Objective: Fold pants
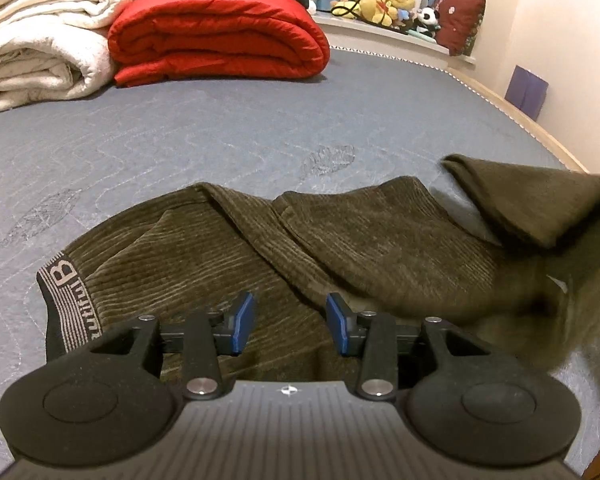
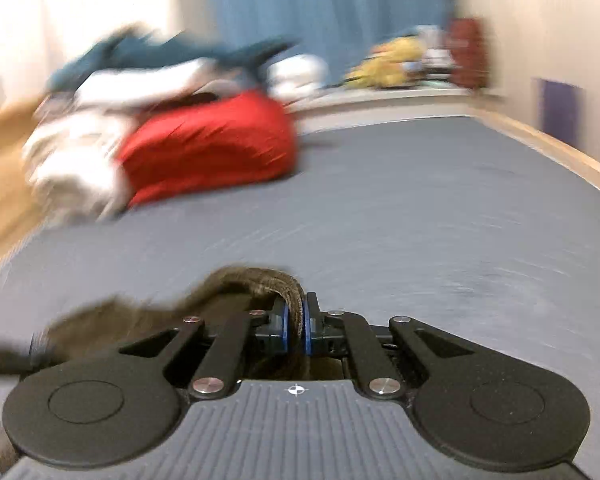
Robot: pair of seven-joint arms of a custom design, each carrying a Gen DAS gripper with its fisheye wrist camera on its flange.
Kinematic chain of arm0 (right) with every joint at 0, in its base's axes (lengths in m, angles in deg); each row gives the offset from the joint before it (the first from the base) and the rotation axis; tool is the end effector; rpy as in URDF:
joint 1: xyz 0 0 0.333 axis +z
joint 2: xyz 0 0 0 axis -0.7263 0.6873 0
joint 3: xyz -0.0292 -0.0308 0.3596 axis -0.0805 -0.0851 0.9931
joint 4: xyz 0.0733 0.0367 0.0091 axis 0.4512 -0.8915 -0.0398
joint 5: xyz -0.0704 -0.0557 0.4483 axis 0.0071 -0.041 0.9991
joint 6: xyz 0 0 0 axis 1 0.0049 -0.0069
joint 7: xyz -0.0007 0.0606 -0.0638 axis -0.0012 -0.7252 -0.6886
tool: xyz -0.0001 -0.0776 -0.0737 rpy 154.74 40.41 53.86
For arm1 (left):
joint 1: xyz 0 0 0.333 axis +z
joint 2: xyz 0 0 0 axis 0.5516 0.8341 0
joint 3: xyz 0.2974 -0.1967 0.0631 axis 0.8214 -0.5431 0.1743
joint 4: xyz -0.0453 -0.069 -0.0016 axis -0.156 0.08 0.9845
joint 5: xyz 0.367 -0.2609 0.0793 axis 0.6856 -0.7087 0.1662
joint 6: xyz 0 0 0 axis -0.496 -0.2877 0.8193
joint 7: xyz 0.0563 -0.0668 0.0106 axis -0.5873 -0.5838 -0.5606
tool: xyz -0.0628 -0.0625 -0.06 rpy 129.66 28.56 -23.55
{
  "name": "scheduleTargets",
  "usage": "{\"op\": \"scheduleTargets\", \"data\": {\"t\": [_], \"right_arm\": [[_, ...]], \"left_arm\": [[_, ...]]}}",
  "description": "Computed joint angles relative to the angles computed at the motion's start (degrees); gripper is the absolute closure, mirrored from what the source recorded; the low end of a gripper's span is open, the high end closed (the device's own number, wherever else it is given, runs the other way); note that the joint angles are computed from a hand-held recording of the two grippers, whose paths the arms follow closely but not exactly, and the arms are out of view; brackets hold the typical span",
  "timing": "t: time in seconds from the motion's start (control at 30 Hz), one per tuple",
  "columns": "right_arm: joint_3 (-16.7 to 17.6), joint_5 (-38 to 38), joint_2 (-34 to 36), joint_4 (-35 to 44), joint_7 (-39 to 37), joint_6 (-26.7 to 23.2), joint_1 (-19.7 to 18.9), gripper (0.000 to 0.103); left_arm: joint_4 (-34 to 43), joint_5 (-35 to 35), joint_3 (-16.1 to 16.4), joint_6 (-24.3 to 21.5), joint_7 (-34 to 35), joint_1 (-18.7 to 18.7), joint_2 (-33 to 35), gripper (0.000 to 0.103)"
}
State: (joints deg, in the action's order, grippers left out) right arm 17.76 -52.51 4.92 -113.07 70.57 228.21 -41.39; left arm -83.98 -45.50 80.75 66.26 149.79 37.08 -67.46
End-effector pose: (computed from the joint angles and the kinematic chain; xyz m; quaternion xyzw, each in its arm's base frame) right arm 0.6442 0.0179 0.5948 -0.5172 0.6808 -0.2899 0.4302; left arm 0.7467 -0.0422 0.5835 -0.5984 0.7061 -0.3158 0.2087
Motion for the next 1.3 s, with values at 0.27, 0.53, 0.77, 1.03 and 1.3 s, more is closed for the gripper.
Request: {"op": "scheduleTargets", "data": {"t": [0.27,0.53,0.77,1.03,1.3], "right_arm": [[-1.38,-16.45,-5.59,-5.26,34.50,-21.23,-10.94,0.096],[-1.88,-18.68,-6.24,-6.75,40.00,-22.21,-11.93,0.054],[0.34,-31.94,-6.77,-6.38,49.11,-18.75,-14.67,0.044],[0.24,-40.12,-6.62,-4.33,67.73,-28.44,-15.49,0.043],[-1.65,-31.84,-6.22,-5.07,76.82,-34.61,-13.71,0.043]], "left_arm": [[-0.65,-3.26,-0.87,-1.08,3.46,0.20,-0.97,0.058],[0.43,-3.34,-1.02,-2.77,3.78,-0.77,-0.27,0.047],[0.88,-0.65,-0.28,-3.41,1.58,-1.42,0.44,0.042],[2.21,-0.93,-0.40,-3.97,0.33,-0.75,1.22,0.034],[2.64,-2.36,-0.97,-4.57,1.60,-0.50,1.18,0.031]]}}
